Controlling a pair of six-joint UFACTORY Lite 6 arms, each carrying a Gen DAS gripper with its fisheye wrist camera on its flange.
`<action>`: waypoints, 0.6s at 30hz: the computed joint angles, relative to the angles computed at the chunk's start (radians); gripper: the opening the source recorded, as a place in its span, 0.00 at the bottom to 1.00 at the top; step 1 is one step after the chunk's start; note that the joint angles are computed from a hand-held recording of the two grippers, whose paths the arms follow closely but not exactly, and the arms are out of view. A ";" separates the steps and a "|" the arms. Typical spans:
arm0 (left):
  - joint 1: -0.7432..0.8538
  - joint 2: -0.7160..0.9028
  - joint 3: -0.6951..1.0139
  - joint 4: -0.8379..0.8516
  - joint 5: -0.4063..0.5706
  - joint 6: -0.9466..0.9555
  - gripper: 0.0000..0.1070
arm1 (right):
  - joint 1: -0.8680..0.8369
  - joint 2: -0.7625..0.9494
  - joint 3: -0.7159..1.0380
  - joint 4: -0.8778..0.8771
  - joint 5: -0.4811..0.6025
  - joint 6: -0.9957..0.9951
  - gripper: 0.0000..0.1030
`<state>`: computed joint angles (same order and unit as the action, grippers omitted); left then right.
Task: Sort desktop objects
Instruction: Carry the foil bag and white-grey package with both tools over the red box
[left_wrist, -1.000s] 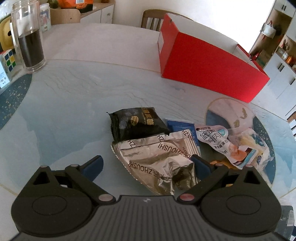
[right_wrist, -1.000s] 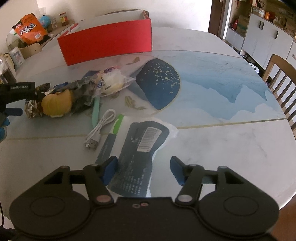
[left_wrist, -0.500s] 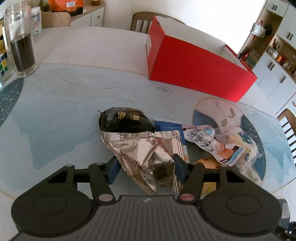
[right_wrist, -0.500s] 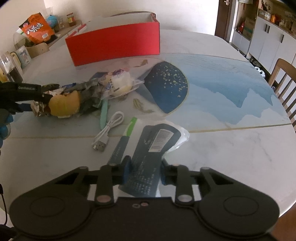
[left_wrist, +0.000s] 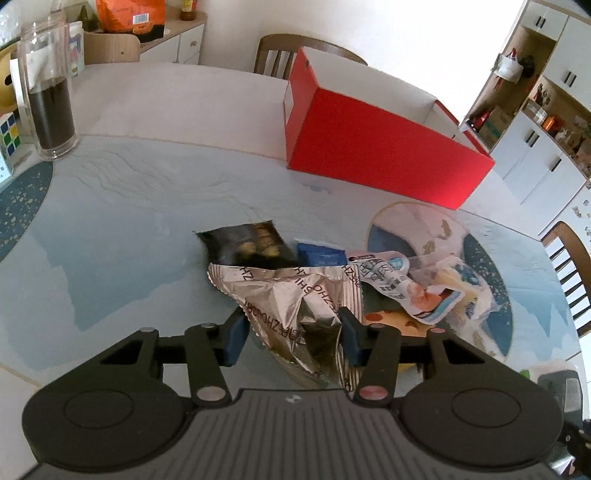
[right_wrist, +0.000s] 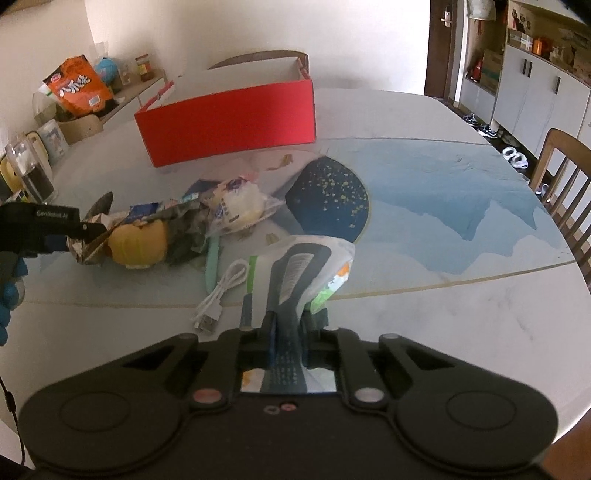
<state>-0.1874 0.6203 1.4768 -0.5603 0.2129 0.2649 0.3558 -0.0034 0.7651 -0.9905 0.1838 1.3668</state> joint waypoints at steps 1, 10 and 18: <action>0.002 -0.011 -0.008 -0.046 0.006 0.042 0.47 | -0.003 -0.005 0.000 0.001 -0.003 0.002 0.11; 0.000 -0.096 -0.046 -0.209 0.053 0.199 0.47 | -0.025 -0.024 0.032 0.092 -0.017 -0.069 0.11; -0.014 -0.140 -0.040 -0.195 0.113 0.210 0.47 | -0.030 -0.010 0.091 0.173 -0.009 -0.138 0.11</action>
<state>-0.2012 0.4802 1.4373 -0.7554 0.3257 0.4750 0.3258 -0.0131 0.8560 -0.8177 0.1751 1.2290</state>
